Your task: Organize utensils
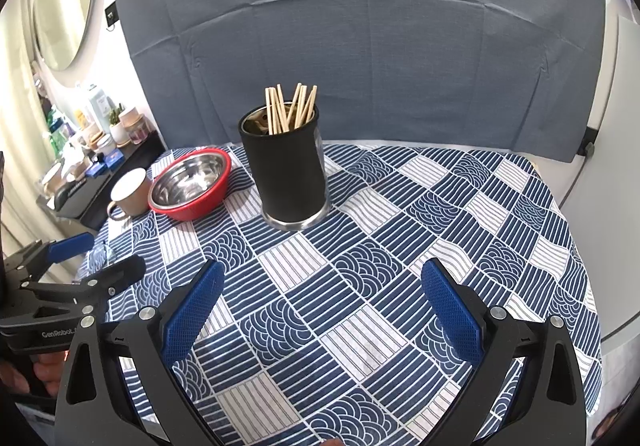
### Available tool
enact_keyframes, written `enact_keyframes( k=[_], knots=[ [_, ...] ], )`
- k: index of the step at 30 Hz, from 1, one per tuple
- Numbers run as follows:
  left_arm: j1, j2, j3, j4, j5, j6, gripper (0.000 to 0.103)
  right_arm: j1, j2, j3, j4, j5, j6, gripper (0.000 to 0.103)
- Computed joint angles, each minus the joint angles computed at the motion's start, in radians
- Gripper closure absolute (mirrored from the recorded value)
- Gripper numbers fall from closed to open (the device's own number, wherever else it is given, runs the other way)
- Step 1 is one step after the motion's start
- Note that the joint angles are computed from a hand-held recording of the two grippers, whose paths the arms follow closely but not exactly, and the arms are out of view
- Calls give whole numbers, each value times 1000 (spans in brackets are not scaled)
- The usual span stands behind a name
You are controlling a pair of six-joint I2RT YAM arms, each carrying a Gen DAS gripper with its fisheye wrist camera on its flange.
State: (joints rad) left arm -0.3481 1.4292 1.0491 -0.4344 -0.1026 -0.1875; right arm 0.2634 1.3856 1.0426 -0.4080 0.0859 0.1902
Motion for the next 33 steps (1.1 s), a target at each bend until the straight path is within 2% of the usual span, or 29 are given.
enact_keyframes(
  k=[13,33],
  knots=[
    [11,-26,-21,11,30,-10,6,-6,-11,-5,-11,-6,-2,8],
    [-3,-33,-28,-13,16,-29,6,-36,-15,-16,-49,-45,-6,8]
  ],
)
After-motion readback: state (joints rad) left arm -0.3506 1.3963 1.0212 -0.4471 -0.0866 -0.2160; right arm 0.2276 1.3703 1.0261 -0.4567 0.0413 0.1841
